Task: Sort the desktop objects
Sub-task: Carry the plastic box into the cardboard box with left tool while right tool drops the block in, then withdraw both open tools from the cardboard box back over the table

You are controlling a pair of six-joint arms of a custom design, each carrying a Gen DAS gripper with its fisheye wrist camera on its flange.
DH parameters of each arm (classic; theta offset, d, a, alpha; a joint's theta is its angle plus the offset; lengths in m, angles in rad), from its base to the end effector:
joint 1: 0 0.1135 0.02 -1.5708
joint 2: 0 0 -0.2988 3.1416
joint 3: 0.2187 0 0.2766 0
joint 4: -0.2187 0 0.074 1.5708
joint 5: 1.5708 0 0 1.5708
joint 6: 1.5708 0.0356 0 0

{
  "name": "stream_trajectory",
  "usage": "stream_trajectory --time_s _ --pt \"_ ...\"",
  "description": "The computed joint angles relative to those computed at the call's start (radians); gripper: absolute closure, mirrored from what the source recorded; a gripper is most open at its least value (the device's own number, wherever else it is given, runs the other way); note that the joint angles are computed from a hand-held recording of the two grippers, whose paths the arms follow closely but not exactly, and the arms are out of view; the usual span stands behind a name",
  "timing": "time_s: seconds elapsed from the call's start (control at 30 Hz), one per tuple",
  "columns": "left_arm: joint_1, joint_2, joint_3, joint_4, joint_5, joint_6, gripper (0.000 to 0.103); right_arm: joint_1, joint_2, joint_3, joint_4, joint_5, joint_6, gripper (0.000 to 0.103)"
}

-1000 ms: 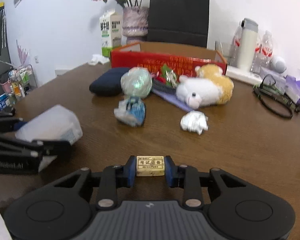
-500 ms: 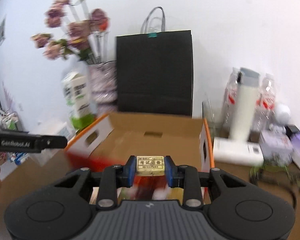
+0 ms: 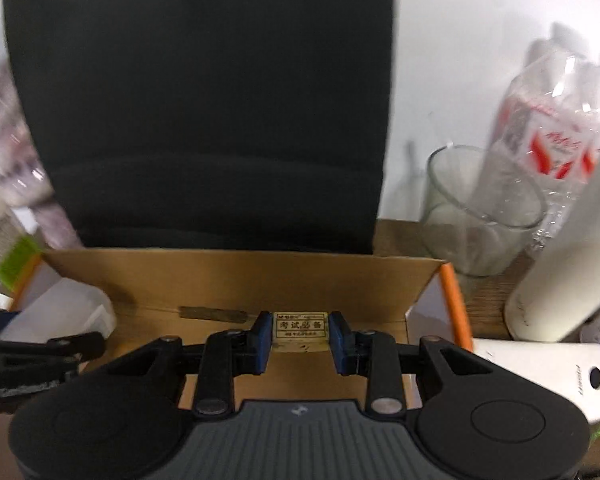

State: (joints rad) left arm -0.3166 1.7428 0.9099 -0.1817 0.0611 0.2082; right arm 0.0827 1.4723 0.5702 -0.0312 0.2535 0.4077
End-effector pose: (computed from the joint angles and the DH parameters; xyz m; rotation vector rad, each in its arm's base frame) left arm 0.3367 -0.1126 0.1555 0.6929 2.4926 -0.1190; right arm 0.2695 0.0134 0.1490 0.5007 2.4138 -0.1072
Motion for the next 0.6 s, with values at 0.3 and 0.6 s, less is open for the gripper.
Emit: stream_trajectory --time_s 0.3,0.6 --pt "0.011 -0.031 0.001 0.013 0.024 0.022 0.015 -0.025 0.124 0.024 0.072 0.026 0.005 0.054" --pt "0.187 -0.506 -0.228 -0.096 0.242 0.044 0.008 0.230 -0.469 -0.122 -0.169 0.205 0.051 0.032"
